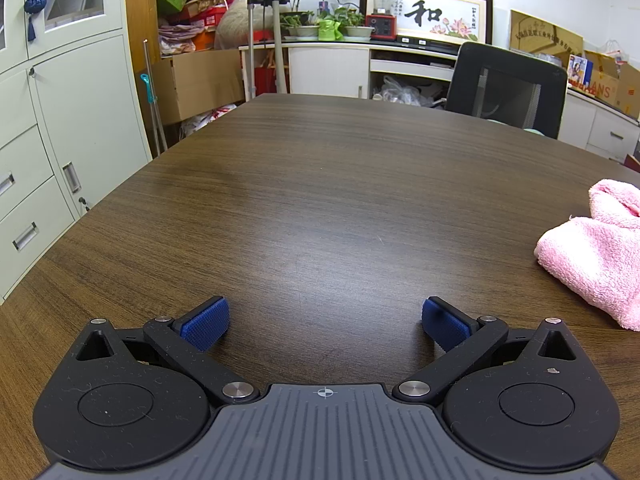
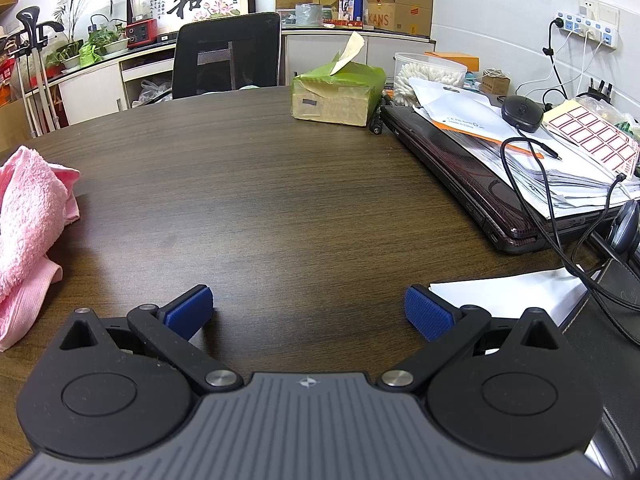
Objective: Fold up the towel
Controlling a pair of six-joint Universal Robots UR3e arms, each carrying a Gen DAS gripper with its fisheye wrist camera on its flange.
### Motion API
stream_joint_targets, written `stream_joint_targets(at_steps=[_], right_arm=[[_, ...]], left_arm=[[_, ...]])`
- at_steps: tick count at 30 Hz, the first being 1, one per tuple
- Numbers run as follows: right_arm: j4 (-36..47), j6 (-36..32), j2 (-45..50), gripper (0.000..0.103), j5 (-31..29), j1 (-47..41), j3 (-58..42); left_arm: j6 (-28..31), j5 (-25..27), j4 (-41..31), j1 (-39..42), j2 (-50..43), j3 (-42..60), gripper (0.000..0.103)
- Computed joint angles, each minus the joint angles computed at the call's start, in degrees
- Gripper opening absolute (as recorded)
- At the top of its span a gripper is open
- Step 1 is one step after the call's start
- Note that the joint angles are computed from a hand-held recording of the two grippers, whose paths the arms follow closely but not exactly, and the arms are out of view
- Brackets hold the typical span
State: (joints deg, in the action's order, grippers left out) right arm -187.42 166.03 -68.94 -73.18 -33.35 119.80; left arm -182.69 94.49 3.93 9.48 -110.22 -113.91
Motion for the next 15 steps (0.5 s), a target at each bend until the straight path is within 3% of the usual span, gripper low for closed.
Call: stream_joint_targets(at_steps=[15], right_arm=[[-0.25, -1.41, -1.78, 0.103, 1.47, 0.22, 2.38]], left_arm=[[0.00, 0.00, -0.04, 0.01, 0.03, -0.01, 0.103]])
